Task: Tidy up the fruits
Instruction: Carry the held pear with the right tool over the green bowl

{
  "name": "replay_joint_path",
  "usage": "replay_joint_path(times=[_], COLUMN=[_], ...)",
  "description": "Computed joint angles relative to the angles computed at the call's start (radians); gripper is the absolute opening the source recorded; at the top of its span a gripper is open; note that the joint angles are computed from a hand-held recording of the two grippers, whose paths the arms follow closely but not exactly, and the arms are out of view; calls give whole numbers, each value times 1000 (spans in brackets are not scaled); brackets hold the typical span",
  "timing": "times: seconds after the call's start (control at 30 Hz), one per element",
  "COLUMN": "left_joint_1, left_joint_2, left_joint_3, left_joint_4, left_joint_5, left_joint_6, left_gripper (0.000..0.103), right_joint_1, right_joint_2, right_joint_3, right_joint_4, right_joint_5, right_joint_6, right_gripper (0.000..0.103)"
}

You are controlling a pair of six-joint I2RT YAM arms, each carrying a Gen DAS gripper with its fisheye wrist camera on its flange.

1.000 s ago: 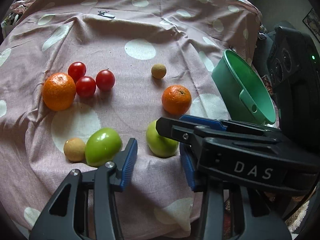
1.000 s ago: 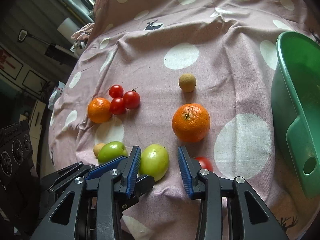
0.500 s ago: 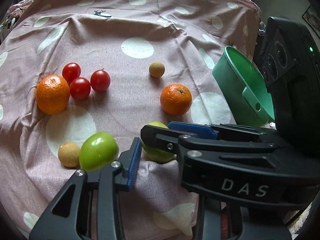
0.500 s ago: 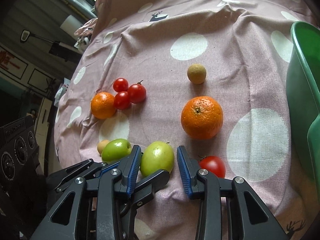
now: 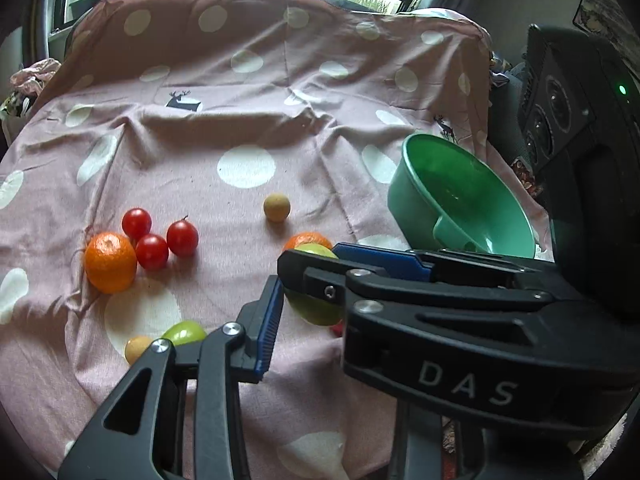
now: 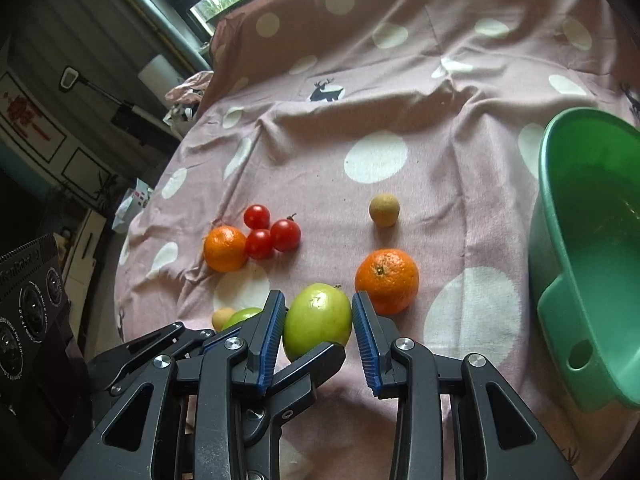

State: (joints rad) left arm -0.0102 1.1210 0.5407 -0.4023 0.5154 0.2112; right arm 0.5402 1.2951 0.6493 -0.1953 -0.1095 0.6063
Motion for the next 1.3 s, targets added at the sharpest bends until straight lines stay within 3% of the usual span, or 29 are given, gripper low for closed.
replay_joint_path(times=[0.23, 0.53, 0.67, 0.97, 1.3], left_joint_1=[-138, -343, -440, -578, -608], left_joint_2=[-81, -21, 38, 215, 334], left_joint_3=[31, 96, 126, 212, 268], left_joint_4=[30, 98, 142, 204, 215], left_joint_5=[-51, -122, -142, -160, -131], left_joint_6=[-67, -141, -172, -219, -239], left_gripper=[35, 35, 35, 35, 35], right_joint_1=[-50, -216, -278, -515, -606], right_joint_2=[-181, -343, -408, -424, -356], right_joint_3=[-36, -85, -95, -143, -147], right_joint_4=[-51, -127, -190, -209, -206], right_joint_5=[73, 52, 88, -20, -60], right_joint_6=[-15, -35, -77, -121, -137], right_gripper=[37, 37, 37, 38, 38])
